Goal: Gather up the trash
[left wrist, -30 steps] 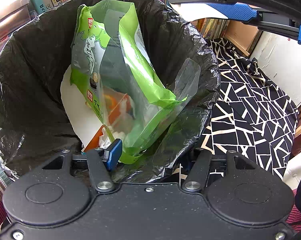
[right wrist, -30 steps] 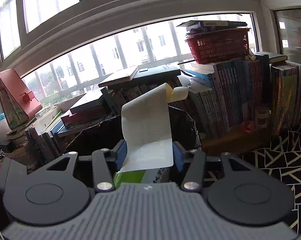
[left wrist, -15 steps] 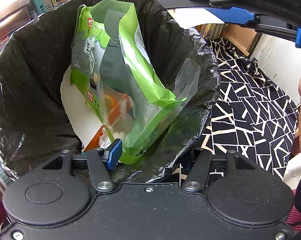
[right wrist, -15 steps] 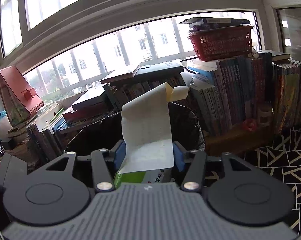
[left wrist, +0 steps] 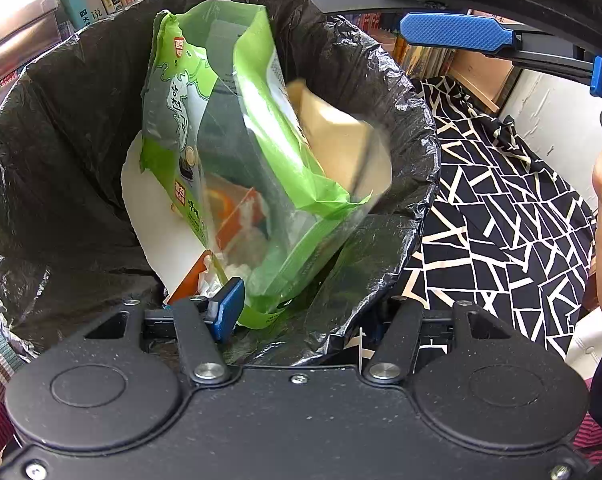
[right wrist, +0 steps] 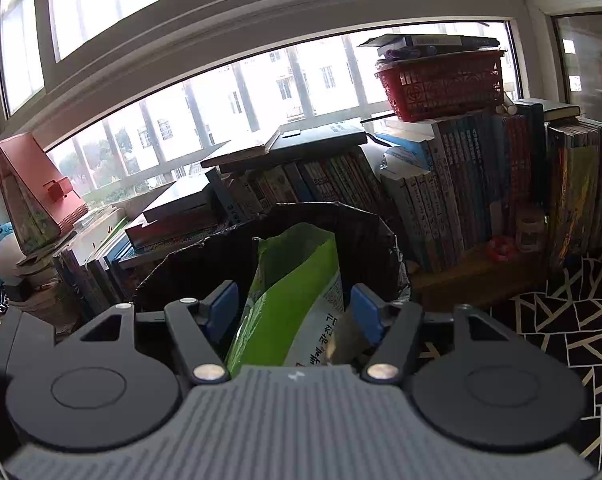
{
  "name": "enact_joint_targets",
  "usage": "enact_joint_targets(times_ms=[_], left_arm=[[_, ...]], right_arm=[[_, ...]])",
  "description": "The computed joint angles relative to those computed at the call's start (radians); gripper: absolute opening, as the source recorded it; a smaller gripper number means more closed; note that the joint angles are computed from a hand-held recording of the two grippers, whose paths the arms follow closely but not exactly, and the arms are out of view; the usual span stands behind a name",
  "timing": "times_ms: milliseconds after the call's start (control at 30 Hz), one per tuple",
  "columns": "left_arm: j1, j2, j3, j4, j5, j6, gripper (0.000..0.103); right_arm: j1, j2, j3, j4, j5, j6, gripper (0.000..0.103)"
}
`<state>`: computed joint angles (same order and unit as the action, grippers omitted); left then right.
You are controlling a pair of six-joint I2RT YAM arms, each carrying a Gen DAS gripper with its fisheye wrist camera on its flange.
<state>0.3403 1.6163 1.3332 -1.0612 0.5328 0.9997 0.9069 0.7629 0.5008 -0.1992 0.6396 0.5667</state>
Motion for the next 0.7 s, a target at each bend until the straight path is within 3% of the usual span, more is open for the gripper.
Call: enact_joint_targets(times_ms=[300, 700], left_arm=[[0.004, -0.011, -0.01, 0.007, 0.003, 0.004, 0.058], [0.038, -0.081, -0.028, 0.043, 0.076, 0.005, 0.06]], right_arm=[[-0.003, -0.006, 0.001, -0.005, 0.01, 0.003, 0.081], [0.019, -0.029, 0.011, -0.051, 0.102, 0.047, 0.092]])
